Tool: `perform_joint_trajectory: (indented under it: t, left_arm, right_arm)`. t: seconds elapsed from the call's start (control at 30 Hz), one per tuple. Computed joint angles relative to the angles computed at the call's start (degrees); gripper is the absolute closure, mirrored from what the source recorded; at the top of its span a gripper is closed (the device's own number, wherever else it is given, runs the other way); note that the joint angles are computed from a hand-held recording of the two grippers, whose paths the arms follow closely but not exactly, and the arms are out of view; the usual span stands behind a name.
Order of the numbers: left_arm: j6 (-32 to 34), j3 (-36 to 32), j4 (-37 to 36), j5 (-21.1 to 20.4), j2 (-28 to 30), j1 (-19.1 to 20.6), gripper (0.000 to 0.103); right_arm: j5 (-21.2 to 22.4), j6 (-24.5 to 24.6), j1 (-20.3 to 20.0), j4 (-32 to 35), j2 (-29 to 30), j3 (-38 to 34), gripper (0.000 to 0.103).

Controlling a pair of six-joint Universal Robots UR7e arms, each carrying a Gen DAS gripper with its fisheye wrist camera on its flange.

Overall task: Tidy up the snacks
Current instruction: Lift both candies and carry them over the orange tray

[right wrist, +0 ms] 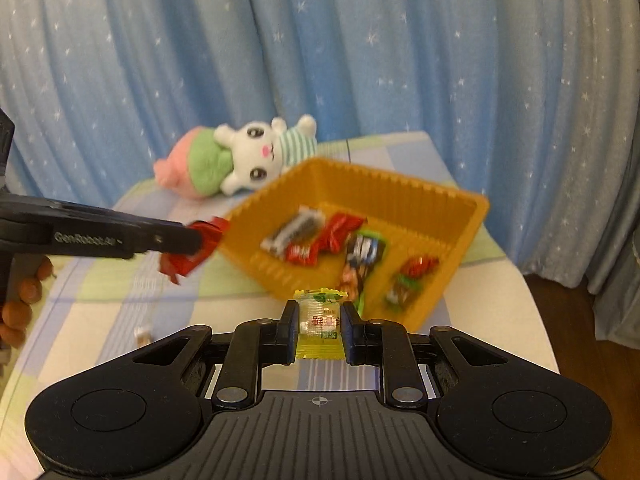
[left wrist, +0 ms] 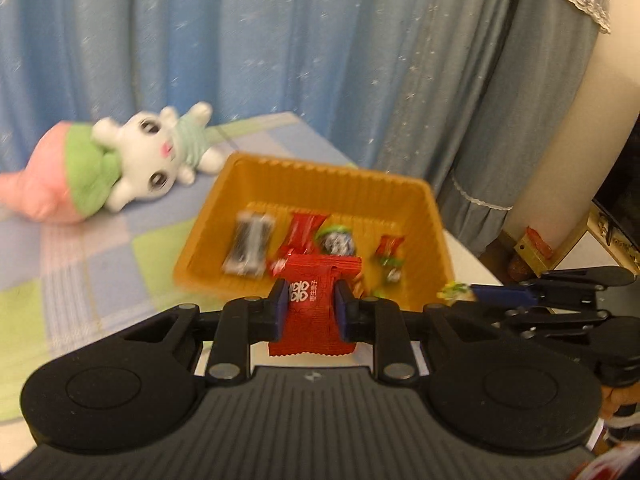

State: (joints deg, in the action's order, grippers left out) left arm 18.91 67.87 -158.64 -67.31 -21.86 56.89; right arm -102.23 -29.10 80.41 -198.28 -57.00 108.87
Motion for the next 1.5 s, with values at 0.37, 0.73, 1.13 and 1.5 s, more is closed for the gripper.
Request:
perform_joint_trajectory:
  t: [0.37, 0.73, 1.13, 1.5]
  left_arm:
    - [-0.1, -16.8, 8.9, -0.2, 10.0, -0.1, 0.081]
    - [-0.7, -28.4, 16.9, 1.7, 17.4, 0.8, 0.081]
    - [-0.9, -34.3, 20.4, 2.3, 21.0, 1.2, 0.08]
    - [-1.4, -30.5, 18.1, 2.5, 18.4, 1.5, 0.08]
  right_arm:
    - [-0.3, 2.8, -1.0, 2.4, 3.3, -8.0, 0.081]
    - [-1.3, 5.5, -2.7, 5.3, 4.8, -11.6, 0.081]
    - [-1.3, 5.9, -3.0, 5.5, 5.2, -12.3, 0.081]
    - [-0.9, 6.3, -3.0, 5.9, 4.8, -12.1, 0.081]
